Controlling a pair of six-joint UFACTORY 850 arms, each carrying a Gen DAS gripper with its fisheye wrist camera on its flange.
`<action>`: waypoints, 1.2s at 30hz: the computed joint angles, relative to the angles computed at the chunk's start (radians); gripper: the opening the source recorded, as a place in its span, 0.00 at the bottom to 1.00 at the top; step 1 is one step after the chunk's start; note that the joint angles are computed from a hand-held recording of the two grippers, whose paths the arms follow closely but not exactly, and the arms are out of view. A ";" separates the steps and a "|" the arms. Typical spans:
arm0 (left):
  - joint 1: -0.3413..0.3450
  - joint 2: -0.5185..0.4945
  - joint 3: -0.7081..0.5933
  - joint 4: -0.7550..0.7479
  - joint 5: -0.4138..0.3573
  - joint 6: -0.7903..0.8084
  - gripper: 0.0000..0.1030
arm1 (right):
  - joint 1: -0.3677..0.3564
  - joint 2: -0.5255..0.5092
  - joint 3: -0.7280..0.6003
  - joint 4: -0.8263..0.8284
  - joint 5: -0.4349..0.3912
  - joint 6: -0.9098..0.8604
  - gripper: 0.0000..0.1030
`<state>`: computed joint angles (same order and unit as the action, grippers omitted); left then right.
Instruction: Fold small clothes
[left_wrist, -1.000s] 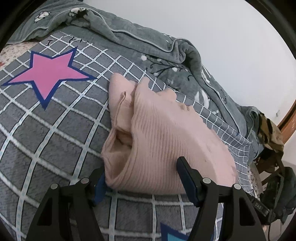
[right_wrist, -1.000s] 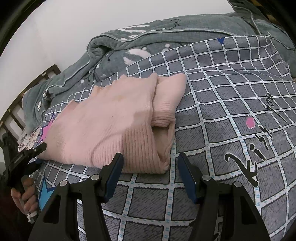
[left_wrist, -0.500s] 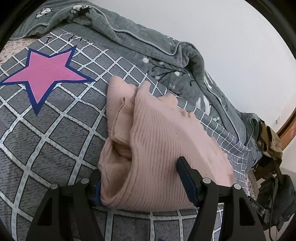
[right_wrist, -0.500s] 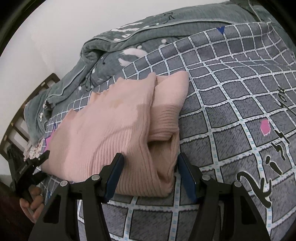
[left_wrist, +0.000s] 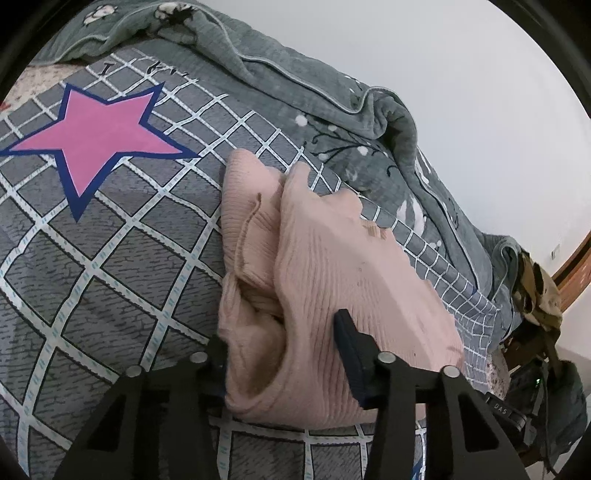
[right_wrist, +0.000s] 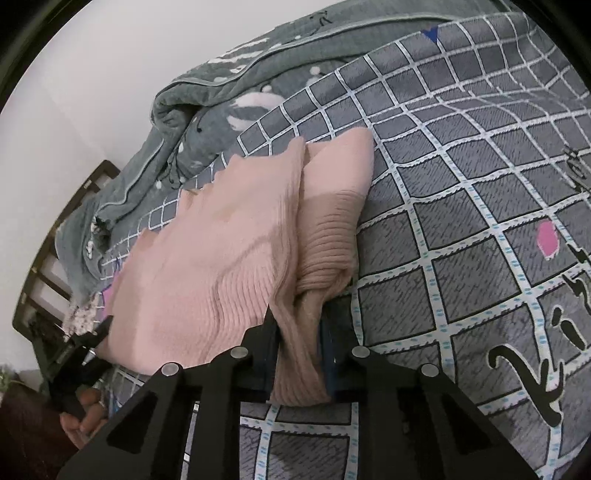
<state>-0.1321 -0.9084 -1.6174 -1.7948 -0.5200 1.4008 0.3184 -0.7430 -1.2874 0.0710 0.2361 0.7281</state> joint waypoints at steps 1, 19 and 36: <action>0.002 -0.002 -0.001 0.000 -0.005 -0.007 0.41 | -0.003 -0.002 -0.001 -0.043 0.003 0.049 0.22; 0.007 0.012 0.028 -0.107 -0.029 0.065 0.12 | 0.000 0.022 0.039 -0.017 0.114 0.028 0.12; 0.011 0.144 0.222 -0.253 -0.072 0.281 0.10 | 0.024 0.138 0.212 -0.084 0.286 0.139 0.11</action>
<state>-0.1207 -0.7646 -1.3958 -2.0480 -0.5918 1.6821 0.3428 -0.6054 -1.0754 -0.0135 0.5226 0.8666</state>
